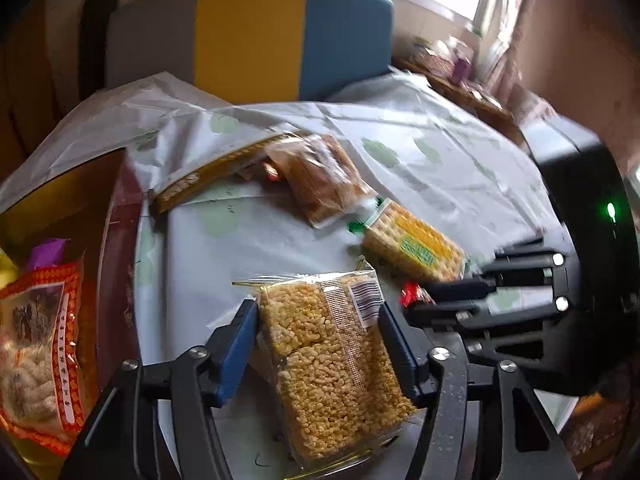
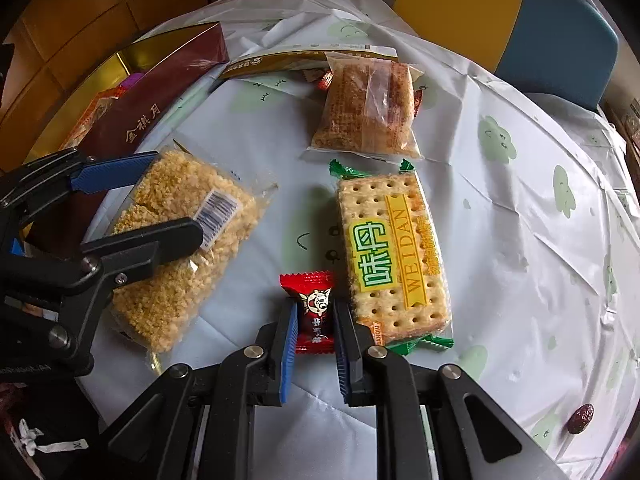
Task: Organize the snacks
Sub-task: 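Grasp the puffed rice cake bag with the left tool while the right tool grasps the red candy, then lower the rice cake bag into the gold tray and open the left tool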
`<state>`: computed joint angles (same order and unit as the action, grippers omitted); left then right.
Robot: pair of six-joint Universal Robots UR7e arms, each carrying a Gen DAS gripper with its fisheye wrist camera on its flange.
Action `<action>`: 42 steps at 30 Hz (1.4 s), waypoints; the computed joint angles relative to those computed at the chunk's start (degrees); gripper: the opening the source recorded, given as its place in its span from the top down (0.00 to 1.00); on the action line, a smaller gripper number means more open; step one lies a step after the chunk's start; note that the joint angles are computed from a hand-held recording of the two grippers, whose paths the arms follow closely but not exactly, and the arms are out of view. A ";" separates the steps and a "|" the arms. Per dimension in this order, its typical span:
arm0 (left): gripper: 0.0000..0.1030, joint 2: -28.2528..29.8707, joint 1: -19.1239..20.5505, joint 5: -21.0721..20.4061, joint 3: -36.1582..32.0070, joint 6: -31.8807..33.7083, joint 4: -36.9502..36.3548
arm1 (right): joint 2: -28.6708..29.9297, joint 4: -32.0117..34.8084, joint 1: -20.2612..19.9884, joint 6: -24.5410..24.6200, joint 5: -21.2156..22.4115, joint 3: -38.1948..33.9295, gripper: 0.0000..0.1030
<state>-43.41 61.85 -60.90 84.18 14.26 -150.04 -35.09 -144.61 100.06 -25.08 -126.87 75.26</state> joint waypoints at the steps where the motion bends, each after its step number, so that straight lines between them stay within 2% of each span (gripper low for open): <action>1: 0.28 0.03 -0.12 0.23 -0.13 -0.23 0.76 | 0.01 -0.17 0.05 0.08 -0.01 0.13 0.84; 3: 0.19 0.31 -0.27 0.73 -0.40 -0.50 1.97 | 0.10 -0.58 0.09 -0.02 -0.26 0.35 0.84; 8: 0.16 0.55 -0.74 2.28 0.56 1.09 2.19 | -0.78 0.98 -0.02 1.85 0.88 0.81 0.84; 11: 0.16 0.61 -1.22 3.28 1.82 4.71 0.68 | -1.15 2.89 -0.18 2.45 1.43 0.09 0.84; 13: 0.23 0.53 -1.37 3.12 2.42 6.89 0.45 | -1.21 3.65 -0.15 2.57 1.57 -0.27 0.84; 15: 0.25 0.29 -1.37 2.38 3.02 8.35 -0.57 | -1.38 4.43 -0.28 2.68 1.87 -0.60 0.84; 20: 0.31 -1.16 -0.89 -0.22 4.38 7.23 -2.12 | -1.22 4.16 -0.09 1.62 1.17 -0.77 0.84; 21: 0.36 -1.42 -0.80 -0.70 4.60 6.89 -2.14 | -1.16 4.09 0.03 1.63 1.04 -0.76 0.84; 34: 0.43 -6.51 0.24 -6.27 6.17 0.19 -4.33 | -0.69 1.34 0.16 0.20 0.19 0.48 0.84; 38: 0.43 -9.02 0.51 -5.74 6.07 -1.15 -7.47 | -0.57 0.60 0.32 -0.08 -0.23 0.85 0.84; 42: 0.43 -10.26 1.32 -1.15 4.32 -1.45 -10.39 | -0.35 -0.27 0.51 -0.87 -0.84 1.18 0.84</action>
